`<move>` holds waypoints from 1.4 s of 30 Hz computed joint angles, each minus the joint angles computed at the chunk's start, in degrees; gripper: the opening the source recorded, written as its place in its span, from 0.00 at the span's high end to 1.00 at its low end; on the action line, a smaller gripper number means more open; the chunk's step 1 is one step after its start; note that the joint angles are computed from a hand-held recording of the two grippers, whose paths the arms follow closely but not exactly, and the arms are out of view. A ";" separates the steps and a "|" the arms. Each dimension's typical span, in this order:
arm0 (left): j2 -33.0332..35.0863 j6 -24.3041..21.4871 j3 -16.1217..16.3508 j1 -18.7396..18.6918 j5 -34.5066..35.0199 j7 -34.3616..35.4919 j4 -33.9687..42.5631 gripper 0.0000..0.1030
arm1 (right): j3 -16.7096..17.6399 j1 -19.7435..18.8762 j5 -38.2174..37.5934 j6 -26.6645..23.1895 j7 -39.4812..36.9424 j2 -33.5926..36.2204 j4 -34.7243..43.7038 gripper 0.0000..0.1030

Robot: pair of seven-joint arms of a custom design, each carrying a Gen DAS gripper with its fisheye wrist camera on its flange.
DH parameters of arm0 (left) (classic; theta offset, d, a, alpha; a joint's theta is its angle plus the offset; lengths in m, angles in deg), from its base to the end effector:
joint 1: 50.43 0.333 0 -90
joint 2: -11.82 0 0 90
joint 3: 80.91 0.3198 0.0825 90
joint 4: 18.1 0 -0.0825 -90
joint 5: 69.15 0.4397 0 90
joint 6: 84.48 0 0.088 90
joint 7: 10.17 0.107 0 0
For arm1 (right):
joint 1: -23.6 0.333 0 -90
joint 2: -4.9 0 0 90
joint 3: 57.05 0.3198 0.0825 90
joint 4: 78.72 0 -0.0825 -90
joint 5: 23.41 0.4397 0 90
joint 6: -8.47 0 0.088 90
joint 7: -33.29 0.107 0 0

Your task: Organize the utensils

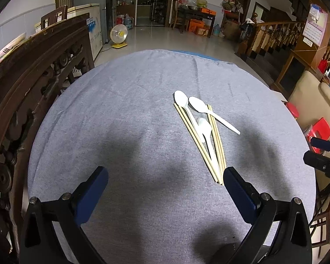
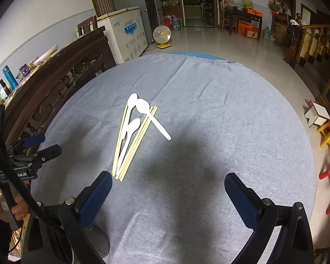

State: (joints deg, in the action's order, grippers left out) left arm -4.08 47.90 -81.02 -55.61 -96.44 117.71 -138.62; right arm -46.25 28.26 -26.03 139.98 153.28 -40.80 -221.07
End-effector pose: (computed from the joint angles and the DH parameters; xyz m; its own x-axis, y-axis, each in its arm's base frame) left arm 0.5630 -0.0613 0.5804 -0.5206 -0.8469 0.1083 -0.7235 0.3703 -0.5826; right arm 0.3940 0.1219 0.6030 -0.2064 -0.9708 -0.1221 -0.7864 0.2389 -0.5696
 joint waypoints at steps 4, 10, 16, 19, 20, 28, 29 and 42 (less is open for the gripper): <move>-0.14 -0.24 0.05 -0.11 -0.56 0.43 -0.13 0.00 | 0.23 0.00 0.03 1.46 0.68 -0.41 -0.21 0.00; -0.95 -0.47 0.18 -0.31 -0.59 0.91 -0.65 0.00 | 0.66 0.66 0.39 1.86 1.05 -0.13 -0.15 0.00; -1.52 -0.31 0.34 -0.52 -0.56 1.00 -0.98 0.00 | 0.62 1.12 0.59 1.52 1.14 -0.68 -0.49 0.00; -1.48 -0.44 0.44 -0.65 -0.66 0.99 -0.82 0.00 | 0.75 0.99 0.29 1.35 1.06 -0.80 -0.36 0.00; -1.54 -0.39 0.45 -0.67 -0.68 1.01 -0.85 0.00 | 0.69 1.02 0.33 1.46 1.05 -0.91 -0.39 0.00; -1.62 -0.47 0.62 -0.85 -1.09 1.08 -0.65 0.00 | 1.06 0.71 -0.26 1.26 1.24 -0.55 0.08 0.00; -1.59 -0.44 0.61 -0.83 -1.13 1.01 -0.61 0.00 | 1.24 0.58 -0.54 1.35 1.34 -0.48 0.10 0.00; -1.86 -0.67 0.73 -0.93 -1.84 1.37 -0.55 0.00 | 1.56 0.82 -1.17 2.40 1.45 -0.39 0.24 0.00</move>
